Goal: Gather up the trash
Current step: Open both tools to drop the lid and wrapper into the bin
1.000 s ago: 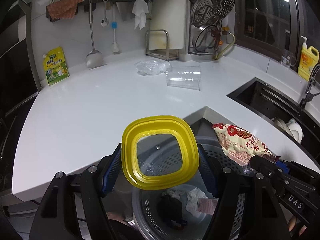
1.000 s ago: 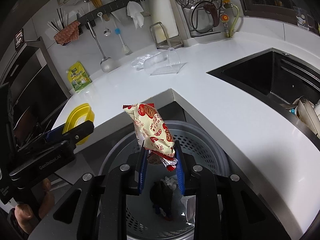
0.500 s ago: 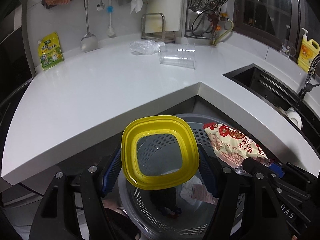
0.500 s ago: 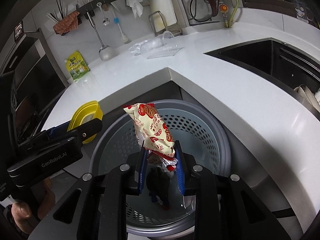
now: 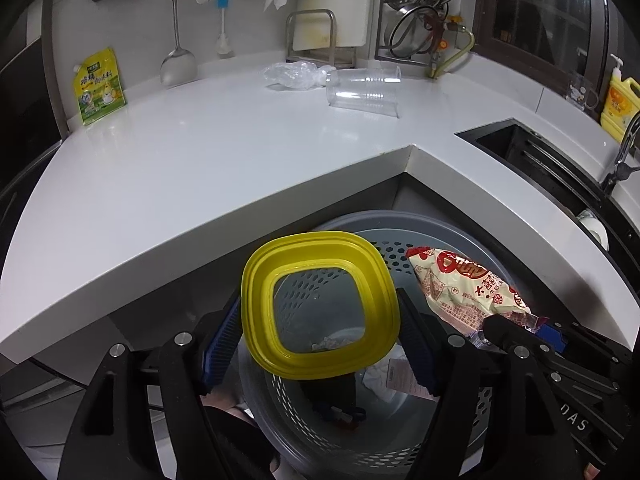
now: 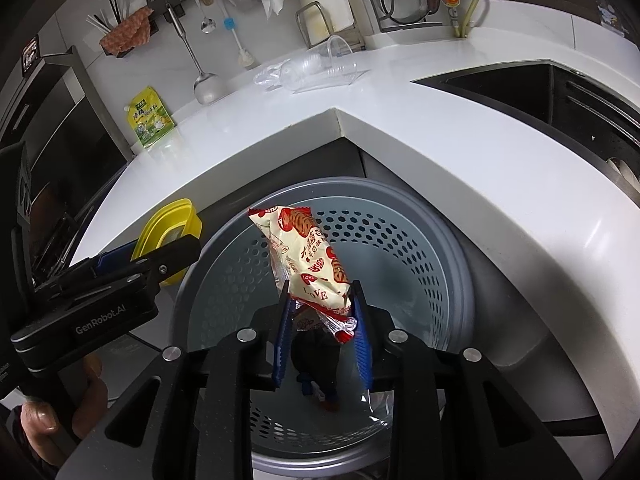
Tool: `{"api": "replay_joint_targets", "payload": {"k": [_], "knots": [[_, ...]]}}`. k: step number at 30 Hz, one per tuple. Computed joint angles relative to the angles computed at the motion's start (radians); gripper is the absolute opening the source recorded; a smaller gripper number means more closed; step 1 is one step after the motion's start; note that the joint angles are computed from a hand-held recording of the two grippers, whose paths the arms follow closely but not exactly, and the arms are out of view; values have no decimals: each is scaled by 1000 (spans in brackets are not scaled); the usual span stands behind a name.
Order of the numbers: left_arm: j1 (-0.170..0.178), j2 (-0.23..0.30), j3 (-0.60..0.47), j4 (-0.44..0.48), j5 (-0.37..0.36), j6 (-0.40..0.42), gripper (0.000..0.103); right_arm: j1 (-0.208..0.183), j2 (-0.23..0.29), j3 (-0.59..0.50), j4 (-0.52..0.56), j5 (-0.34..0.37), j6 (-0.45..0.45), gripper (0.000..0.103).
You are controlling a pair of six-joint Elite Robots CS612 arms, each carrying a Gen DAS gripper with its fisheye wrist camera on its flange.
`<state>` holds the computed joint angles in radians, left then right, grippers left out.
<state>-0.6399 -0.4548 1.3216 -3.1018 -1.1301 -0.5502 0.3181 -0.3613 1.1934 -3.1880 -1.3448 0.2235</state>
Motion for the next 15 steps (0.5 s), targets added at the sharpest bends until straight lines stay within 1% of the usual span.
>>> {"api": "replay_joint_targets", "payload": {"k": [4, 6, 7, 8, 9, 12, 15], "knots": [[2, -2, 2, 2, -2, -5, 72, 0, -2, 6, -14, -4, 2, 28], [2, -5, 7, 3, 2, -8, 79, 0, -4, 11, -25, -7, 4, 32], [2, -6, 12, -1, 5, -11, 81, 0, -6, 14, -32, -12, 7, 41], [3, -8, 16, -7, 6, -13, 82, 0, -7, 18, -46, -21, 13, 54], [3, -9, 20, -12, 7, -15, 83, 0, -8, 21, -59, -25, 18, 59], [5, -12, 25, -11, 11, -24, 86, -2, -11, 27, -69, -20, 26, 60], [8, -15, 28, -15, 7, -36, 86, -2, -12, 28, -67, -17, 22, 60]]}}
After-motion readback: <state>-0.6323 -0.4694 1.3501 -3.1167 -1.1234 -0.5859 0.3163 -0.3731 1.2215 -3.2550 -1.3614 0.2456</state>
